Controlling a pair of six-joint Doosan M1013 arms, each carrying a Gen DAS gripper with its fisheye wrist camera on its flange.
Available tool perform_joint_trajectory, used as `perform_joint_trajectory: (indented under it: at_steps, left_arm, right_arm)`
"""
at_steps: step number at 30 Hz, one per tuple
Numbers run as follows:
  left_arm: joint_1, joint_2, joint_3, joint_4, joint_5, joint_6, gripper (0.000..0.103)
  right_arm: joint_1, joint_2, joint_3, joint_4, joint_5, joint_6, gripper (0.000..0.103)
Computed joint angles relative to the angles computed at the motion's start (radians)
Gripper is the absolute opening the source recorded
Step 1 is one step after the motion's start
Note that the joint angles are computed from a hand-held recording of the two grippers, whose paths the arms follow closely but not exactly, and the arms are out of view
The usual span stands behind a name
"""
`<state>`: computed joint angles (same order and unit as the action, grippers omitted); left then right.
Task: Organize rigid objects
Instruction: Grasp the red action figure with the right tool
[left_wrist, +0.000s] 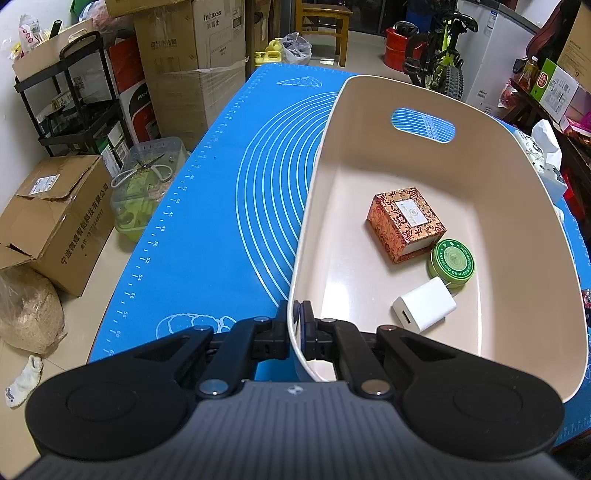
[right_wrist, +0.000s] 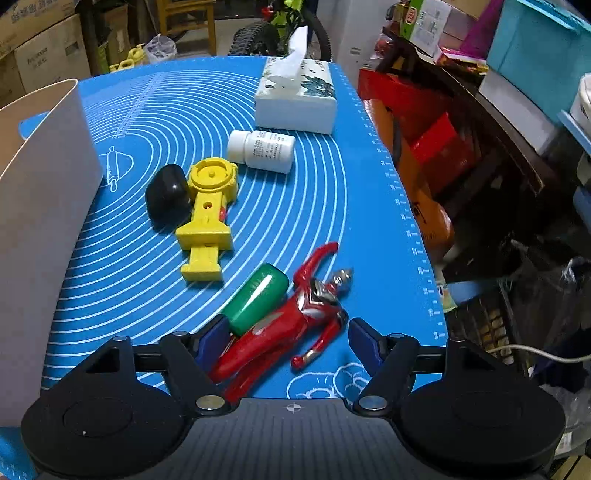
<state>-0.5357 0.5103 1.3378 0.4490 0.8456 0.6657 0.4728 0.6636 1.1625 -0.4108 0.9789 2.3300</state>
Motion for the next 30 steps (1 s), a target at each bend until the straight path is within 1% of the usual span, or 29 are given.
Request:
perform_joint_trajectory:
  at_steps: [2,4,5,8,10,12,15,16,17,20,22,23,24,25,30]
  left_arm:
    - [0.000,0.001,-0.002,-0.002,0.003,0.003,0.007]
    - [0.000,0.001,-0.002,0.000,0.004,0.002,0.007]
    - [0.000,0.001,-0.002,0.000,0.004,0.002,0.007]
    - [0.000,0.002,-0.002,0.000,0.003,0.002,0.007]
    - [0.000,0.002,-0.002,0.000,0.004,0.003,0.007]
    - [0.000,0.002,-0.002,-0.002,0.003,0.003,0.007]
    - [0.000,0.002,-0.002,0.000,0.003,0.003,0.007]
    - [0.000,0.002,-0.002,0.000,0.003,0.003,0.007]
    - [0.000,0.002,-0.002,0.000,0.003,0.003,0.007]
    - [0.000,0.002,-0.003,-0.001,0.004,0.003,0.007]
    - [0.000,0.002,-0.002,0.000,0.004,0.002,0.007]
    - [-0.001,0.002,-0.003,0.000,0.005,0.002,0.007]
    - [0.000,0.002,-0.002,0.000,0.004,0.003,0.007]
    - [0.000,0.002,-0.002,0.000,0.004,0.003,0.007]
    - [0.000,0.002,-0.002,-0.001,0.003,0.002,0.007]
  right_arm:
    - [0.000,-0.006,0.008,0.005,0.006,0.009,0.074]
    - [-0.005,-0.013,0.020,0.023,0.006,0.015,0.069]
    - [-0.008,-0.016,0.027,0.042,0.001,0.019,0.066]
    - [-0.020,-0.020,0.040,0.097,-0.030,0.032,0.062]
    - [-0.020,-0.019,0.039,0.102,-0.041,0.027,0.058]
    - [-0.015,-0.011,0.027,0.092,-0.030,0.014,0.055]
    - [-0.010,0.007,0.008,0.059,-0.004,0.021,0.056]
    - [-0.011,0.009,0.006,0.057,-0.003,0.029,0.056]
    - [-0.012,0.009,0.007,0.053,-0.010,0.045,0.053]
    - [-0.014,0.002,0.020,0.045,-0.029,0.063,0.051]
    - [-0.012,-0.006,0.034,0.026,-0.042,0.080,0.047]
    - [-0.011,-0.015,0.045,0.014,-0.060,0.094,0.042]
    - [-0.009,-0.023,0.056,0.002,-0.078,0.104,0.031]
    - [-0.006,-0.027,0.058,-0.025,-0.079,0.117,0.031]
    - [-0.013,-0.041,0.074,-0.020,-0.095,0.139,0.030]
